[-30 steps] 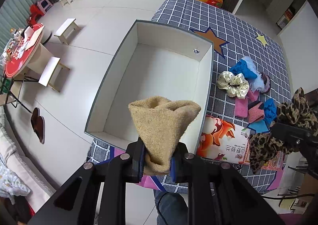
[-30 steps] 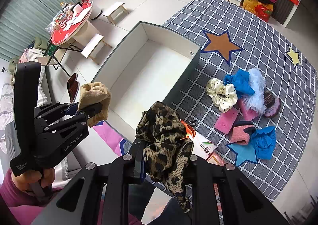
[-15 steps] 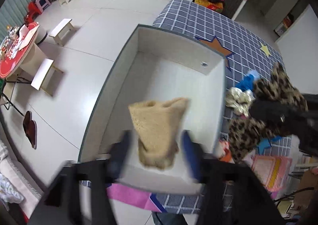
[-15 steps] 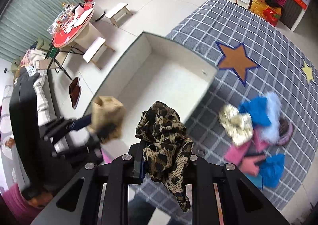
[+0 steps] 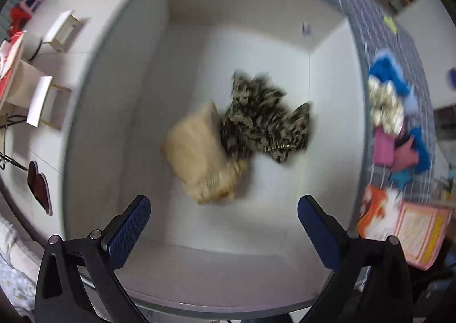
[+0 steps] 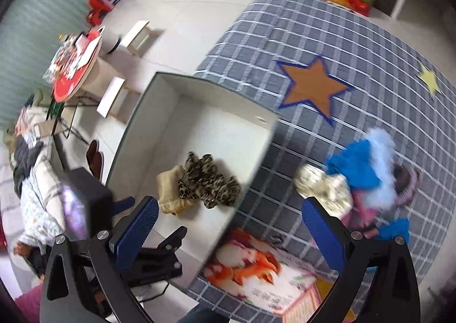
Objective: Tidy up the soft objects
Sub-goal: 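Open both tools to drop the hat and scarf into the box, then grasp blue fabric with left tool while right tool grasps blue cloth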
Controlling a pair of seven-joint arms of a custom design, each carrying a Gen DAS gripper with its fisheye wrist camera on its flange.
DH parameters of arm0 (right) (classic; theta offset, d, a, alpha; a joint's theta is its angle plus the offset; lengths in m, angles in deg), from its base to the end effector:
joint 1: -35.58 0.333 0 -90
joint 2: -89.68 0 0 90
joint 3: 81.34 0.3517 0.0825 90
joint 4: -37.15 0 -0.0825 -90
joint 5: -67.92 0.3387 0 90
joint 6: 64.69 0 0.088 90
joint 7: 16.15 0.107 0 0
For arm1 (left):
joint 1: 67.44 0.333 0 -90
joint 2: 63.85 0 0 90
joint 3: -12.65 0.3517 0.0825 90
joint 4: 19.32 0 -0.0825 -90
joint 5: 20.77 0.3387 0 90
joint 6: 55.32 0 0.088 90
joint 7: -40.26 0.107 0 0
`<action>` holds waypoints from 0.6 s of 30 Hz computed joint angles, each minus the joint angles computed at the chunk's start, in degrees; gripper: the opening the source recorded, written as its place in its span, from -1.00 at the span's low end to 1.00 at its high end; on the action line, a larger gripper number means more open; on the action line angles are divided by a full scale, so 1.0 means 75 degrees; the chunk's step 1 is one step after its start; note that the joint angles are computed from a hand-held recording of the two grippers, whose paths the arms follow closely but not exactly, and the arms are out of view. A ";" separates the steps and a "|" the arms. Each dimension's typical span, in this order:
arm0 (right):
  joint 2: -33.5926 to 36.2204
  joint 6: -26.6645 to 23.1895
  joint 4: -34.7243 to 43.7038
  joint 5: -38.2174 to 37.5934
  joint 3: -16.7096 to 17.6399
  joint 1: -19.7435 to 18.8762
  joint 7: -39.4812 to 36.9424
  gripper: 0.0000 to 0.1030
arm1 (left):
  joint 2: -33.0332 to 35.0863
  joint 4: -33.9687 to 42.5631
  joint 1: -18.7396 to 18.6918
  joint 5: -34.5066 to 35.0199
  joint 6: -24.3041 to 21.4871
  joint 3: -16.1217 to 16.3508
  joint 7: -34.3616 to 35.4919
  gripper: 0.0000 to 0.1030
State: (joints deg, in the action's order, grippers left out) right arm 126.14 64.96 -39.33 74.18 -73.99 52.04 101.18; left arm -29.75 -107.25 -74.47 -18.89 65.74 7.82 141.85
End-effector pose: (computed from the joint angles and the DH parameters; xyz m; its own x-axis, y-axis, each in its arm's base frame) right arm 0.6807 0.2749 0.4366 -0.1233 -0.9504 -0.2855 -0.9696 0.1767 -0.1695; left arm 0.6705 -0.1278 0.3609 -0.4005 -0.9160 0.0219 -0.9161 0.4008 0.0105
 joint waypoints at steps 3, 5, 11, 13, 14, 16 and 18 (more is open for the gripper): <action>-0.0703 0.0358 -0.0992 0.0105 -0.0057 -0.0109 0.0193 0.97 | 0.0019 -0.0138 -0.0072 0.0225 -0.0373 0.0042 0.0145 1.00; -0.1261 0.0682 -0.1797 0.0222 -0.0084 -0.0206 0.0354 0.97 | -0.0044 -0.0356 -0.0137 0.0450 -0.0433 0.0083 0.0232 1.00; -0.2838 0.1460 -0.3968 0.0402 -0.0264 -0.0375 0.1050 0.97 | -0.0854 -0.1753 -0.0079 0.0769 0.0000 0.0026 0.0722 0.99; -0.3305 0.1620 -0.4590 0.0321 -0.0364 -0.0381 0.1388 0.97 | -0.1160 -0.2082 0.0019 0.0614 0.0219 -0.0030 0.0816 0.99; -0.3640 0.1692 -0.5048 0.0239 -0.0452 -0.0390 0.1687 0.97 | -0.1387 -0.2231 0.0102 0.0442 0.0392 -0.0117 0.0987 0.99; -0.4008 0.1765 -0.5593 0.0103 -0.0551 -0.0433 0.2072 0.97 | -0.1628 -0.2256 0.0153 0.0210 0.0598 -0.0249 0.1298 0.99; -0.4301 0.1663 -0.6082 -0.0137 -0.0666 -0.0498 0.2547 0.97 | -0.1739 -0.1943 0.0083 -0.0008 0.0698 -0.0394 0.1511 0.99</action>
